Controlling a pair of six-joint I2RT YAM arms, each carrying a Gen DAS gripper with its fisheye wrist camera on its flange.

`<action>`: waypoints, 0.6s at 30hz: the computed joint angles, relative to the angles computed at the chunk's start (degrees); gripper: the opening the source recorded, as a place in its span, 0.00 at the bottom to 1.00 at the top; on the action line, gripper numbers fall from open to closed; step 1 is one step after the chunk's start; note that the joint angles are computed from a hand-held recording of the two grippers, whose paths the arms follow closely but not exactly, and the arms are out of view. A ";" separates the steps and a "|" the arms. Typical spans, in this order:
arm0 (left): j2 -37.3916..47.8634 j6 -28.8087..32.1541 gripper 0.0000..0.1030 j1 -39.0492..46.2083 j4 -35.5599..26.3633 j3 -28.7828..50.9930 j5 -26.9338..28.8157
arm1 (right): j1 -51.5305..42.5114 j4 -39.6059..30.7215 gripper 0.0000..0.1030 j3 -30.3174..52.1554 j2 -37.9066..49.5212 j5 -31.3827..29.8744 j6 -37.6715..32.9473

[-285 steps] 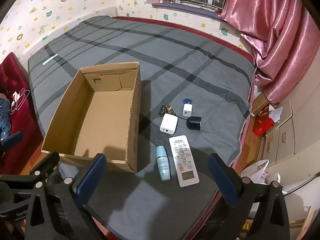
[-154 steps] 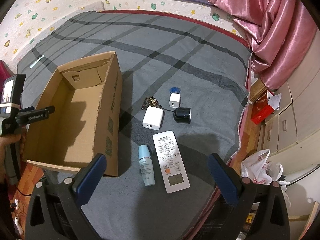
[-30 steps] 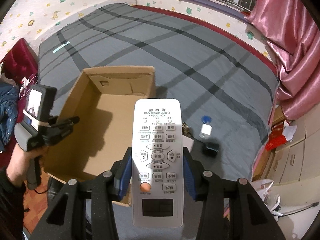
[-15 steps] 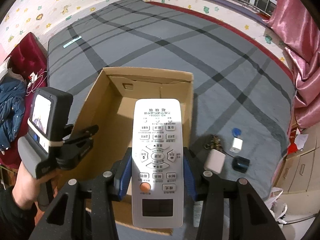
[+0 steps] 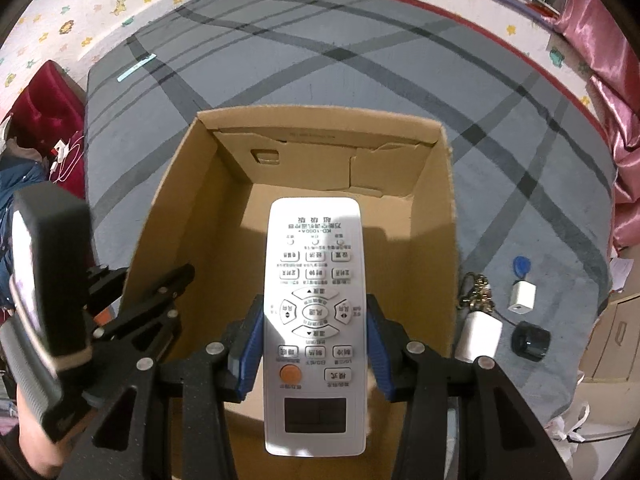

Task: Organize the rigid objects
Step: 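Lift the white remote with the right tool and carry it over the box, then lower the remote into the box and open the right tool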

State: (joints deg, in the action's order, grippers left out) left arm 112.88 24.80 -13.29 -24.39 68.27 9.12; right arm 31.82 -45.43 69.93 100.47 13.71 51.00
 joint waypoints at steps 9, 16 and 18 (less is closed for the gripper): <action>0.11 0.18 0.16 -0.53 0.01 0.14 -0.90 | -4.32 4.78 0.48 0.72 6.66 -6.41 -1.52; 0.63 -0.07 0.16 0.08 -0.99 1.07 0.04 | -6.57 6.44 0.48 2.51 12.42 -10.61 -2.41; 0.64 -0.03 0.16 0.00 -0.98 1.09 -0.14 | -6.74 6.69 0.48 2.94 13.48 -11.03 -2.63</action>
State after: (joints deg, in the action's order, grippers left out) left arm 113.52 24.77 -13.29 -25.37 69.36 8.97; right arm 25.07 -38.74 72.87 113.95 2.68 48.37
